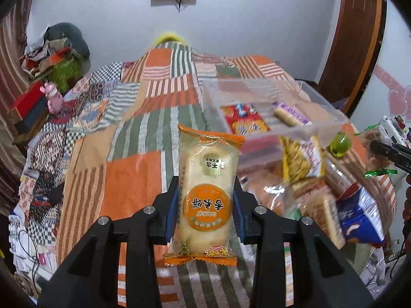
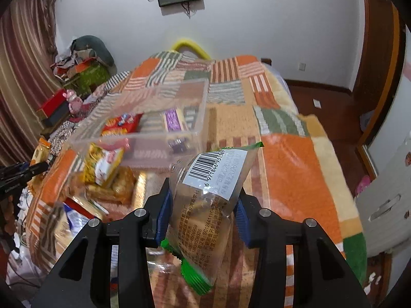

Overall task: Organize snacks
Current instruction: 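Lower the wrapped cake and pastry bag into the clear box, open both tools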

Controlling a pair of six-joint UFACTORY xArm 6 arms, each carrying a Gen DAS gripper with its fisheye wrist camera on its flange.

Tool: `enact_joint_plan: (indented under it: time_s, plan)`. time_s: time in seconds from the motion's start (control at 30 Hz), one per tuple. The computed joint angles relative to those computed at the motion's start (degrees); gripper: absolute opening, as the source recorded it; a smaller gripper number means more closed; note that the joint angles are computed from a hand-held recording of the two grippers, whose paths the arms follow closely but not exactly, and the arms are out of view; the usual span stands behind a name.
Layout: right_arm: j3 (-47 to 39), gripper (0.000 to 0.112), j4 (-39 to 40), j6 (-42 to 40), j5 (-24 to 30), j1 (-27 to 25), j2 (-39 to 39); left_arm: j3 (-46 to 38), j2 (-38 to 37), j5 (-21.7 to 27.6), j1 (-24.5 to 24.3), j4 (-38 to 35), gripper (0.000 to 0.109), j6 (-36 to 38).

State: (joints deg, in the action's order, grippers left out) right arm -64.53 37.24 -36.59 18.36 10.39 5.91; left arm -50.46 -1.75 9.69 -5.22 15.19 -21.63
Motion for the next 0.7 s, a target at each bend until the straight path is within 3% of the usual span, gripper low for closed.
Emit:
enact_joint_plan:
  time_s: [0.17,0.7]
  plan:
    - [-2.08,0.04,0.39,-1.26,-1.64,1.19,0.78,-2.9,0.63,-0.24,-0.7,1.65,0.036,-0.94]
    - [-11.31,0.04,6.31,-6.12,-2.41,4.89,6.74,-15.21,8.89,-0.12,-3.48,-7.72,0.036,7.06]
